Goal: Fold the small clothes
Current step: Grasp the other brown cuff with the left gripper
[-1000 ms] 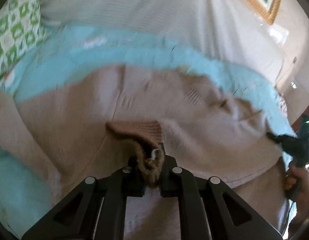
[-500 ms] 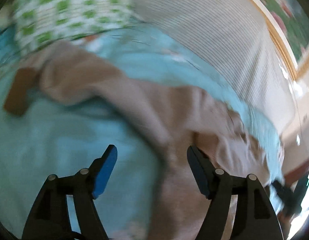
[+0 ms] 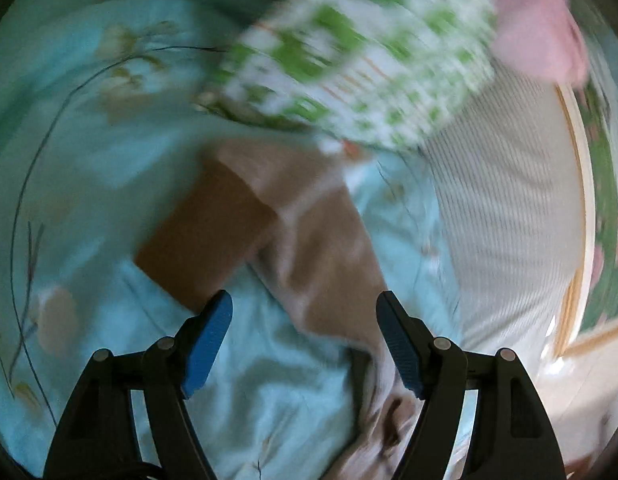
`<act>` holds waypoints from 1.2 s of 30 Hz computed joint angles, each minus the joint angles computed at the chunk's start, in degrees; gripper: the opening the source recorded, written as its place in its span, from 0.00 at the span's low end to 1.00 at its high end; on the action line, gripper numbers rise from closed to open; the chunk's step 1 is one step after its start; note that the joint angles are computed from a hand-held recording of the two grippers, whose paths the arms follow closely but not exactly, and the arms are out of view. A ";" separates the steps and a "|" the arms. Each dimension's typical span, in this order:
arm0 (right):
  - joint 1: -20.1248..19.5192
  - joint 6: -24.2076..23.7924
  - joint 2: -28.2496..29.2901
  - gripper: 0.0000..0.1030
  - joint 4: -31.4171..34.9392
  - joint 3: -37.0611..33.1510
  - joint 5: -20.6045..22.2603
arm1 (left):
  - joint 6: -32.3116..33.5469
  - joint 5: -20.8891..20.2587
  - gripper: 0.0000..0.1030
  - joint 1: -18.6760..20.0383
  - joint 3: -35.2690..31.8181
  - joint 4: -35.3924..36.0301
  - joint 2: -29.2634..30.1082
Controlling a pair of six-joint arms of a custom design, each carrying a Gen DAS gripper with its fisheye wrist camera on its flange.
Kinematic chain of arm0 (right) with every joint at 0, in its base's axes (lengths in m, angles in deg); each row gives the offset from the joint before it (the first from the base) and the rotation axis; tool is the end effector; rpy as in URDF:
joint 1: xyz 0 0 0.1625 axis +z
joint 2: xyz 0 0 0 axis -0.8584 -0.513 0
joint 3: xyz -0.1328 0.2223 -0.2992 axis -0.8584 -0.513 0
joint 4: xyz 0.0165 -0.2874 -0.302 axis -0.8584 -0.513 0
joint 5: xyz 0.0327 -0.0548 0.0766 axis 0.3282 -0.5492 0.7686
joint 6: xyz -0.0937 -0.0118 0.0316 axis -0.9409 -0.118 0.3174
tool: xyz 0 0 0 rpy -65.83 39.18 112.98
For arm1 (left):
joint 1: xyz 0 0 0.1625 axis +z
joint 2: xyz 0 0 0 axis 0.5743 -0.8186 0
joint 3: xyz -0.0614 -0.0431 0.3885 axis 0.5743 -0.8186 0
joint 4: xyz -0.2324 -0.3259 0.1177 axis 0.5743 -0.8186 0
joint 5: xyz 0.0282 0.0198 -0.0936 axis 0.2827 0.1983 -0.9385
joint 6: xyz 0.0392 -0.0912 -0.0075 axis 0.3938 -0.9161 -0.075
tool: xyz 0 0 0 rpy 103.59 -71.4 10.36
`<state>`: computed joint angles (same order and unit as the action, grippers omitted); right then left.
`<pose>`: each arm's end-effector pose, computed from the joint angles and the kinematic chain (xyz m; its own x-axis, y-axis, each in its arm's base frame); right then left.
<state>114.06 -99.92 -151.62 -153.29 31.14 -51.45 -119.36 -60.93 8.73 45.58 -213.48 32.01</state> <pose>-0.1337 -0.4488 0.4795 -0.9624 0.2206 0.1587 0.0557 0.7316 -0.6794 -0.2864 -0.5507 0.0850 -0.8806 -0.4430 0.1682 -0.4169 0.5554 -0.7196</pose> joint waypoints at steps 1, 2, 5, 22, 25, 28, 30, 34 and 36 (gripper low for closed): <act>0.06 0.06 0.08 0.45 0.08 0.08 -0.10 | -0.87 0.31 0.73 0.52 0.40 -1.44 -0.20; 0.15 0.07 0.21 0.45 0.16 0.07 -0.15 | -1.36 0.40 0.73 0.91 0.45 -2.11 -0.38; 0.66 0.09 0.60 0.45 0.05 0.10 -0.46 | -3.83 -0.16 0.72 3.01 0.43 -5.88 0.11; -0.29 -1.02 -1.62 0.45 0.12 1.54 -0.59 | -2.91 10.85 0.00 2.81 0.14 -0.19 -2.06; -1.05 -0.44 -2.00 0.45 0.44 1.69 0.03 | 0.92 12.26 0.00 1.13 -0.17 -1.91 -1.80; -1.43 0.15 -2.18 0.45 1.07 1.91 0.52 | 3.71 7.94 0.00 1.74 -0.29 -5.16 -1.72; -1.40 -0.08 -2.20 0.45 1.50 1.98 0.67 | 3.59 5.84 0.08 2.44 -0.39 -6.41 -1.42; -1.17 -0.08 -1.97 0.45 1.65 2.08 0.71 | -0.35 3.29 0.51 3.48 -0.21 -8.85 -0.26; -0.98 -0.12 -1.76 0.45 1.66 2.05 0.44 | -1.99 2.14 0.57 4.11 -0.05 -13.20 0.99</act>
